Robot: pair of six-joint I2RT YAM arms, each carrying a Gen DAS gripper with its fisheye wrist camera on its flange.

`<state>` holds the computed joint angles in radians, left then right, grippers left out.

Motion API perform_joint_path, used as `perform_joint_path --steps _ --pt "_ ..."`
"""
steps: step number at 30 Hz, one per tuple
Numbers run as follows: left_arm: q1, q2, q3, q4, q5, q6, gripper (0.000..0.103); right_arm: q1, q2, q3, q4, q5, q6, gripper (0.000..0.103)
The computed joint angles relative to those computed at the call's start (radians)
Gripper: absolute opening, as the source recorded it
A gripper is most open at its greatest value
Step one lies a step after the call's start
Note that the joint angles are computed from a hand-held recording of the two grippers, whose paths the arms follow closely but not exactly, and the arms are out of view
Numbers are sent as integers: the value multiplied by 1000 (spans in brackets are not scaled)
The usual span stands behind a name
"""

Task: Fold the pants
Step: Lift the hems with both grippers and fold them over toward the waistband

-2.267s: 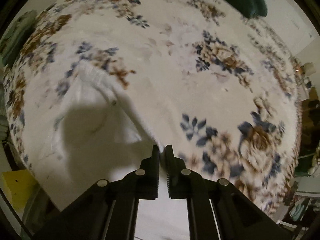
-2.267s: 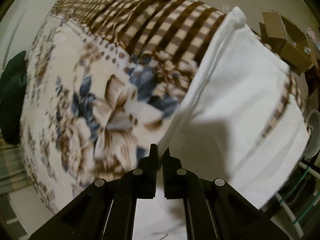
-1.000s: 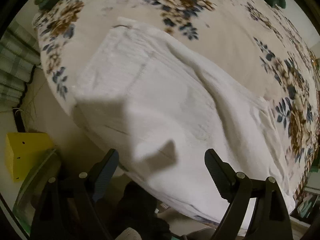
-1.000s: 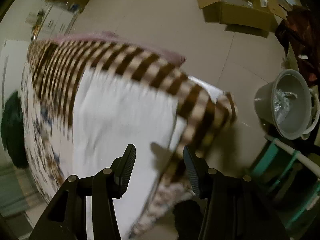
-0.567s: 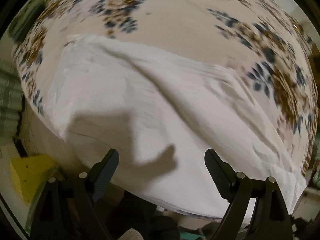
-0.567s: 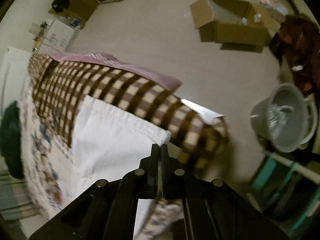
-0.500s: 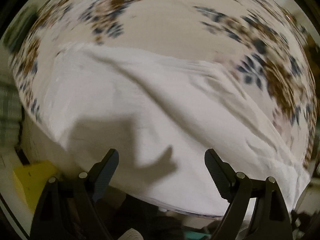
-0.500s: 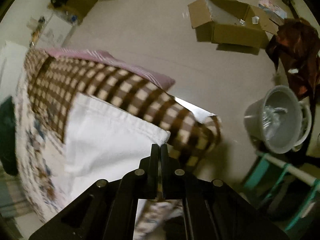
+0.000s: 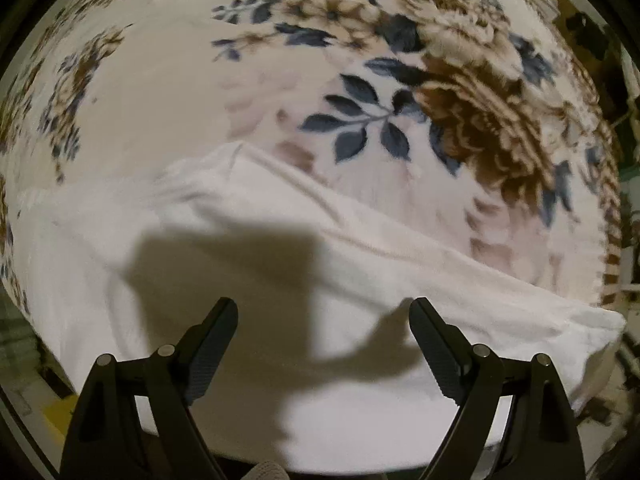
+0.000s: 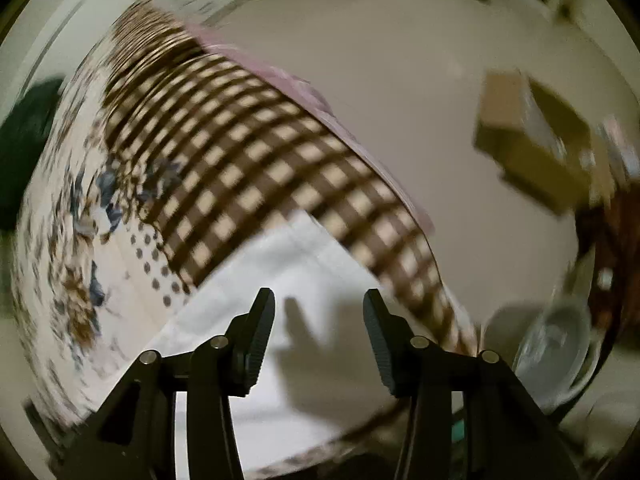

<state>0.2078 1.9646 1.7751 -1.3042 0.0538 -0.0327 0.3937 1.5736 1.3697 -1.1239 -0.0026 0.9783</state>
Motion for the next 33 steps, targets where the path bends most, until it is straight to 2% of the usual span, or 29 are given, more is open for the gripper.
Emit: perform_joint_path --steps 4,5,6,7,9,13,15,17,19,20,21,24,26,28,29,31,33 --pt "-2 52 -23 36 -11 -1 88 -49 138 74 13 -23 -170 59" --pt "6 54 -32 46 -5 1 90 -69 155 66 28 -61 -186 52" --pt "16 47 -47 56 2 9 90 -82 159 56 43 -79 -188 25" --pt "20 43 -58 66 6 14 90 -85 153 44 60 -71 -179 14" --pt "39 41 -65 73 11 27 91 -77 134 30 98 -40 -178 7" --pt "57 121 13 71 16 19 96 -49 168 39 109 31 -143 6" --pt "60 136 33 60 10 22 96 -48 190 30 135 25 -123 6" --pt "76 137 67 27 2 46 96 -69 191 8 164 -20 -113 9" --pt "66 120 88 2 -6 45 96 -101 149 -11 158 -78 -92 33" --pt "63 93 75 3 -2 47 96 -113 111 -35 152 -100 -82 56" --pt "52 67 62 2 0 47 96 -121 62 -61 147 -112 -67 62" --pt "34 -38 -28 -9 14 58 96 -109 -120 -159 91 -112 25 62" --pt "-6 -99 -123 4 30 54 96 -65 -261 -277 85 -146 138 62" --pt "-35 -134 -217 27 27 63 96 3 -415 -461 190 -208 308 62" --pt "-56 -144 -270 44 15 62 96 58 -477 -541 254 -205 399 62" --pt "-82 -149 -347 71 -8 60 96 173 -580 -690 358 -136 612 62" --pt "-99 -145 -393 93 -30 59 96 298 -647 -750 389 9 768 59"
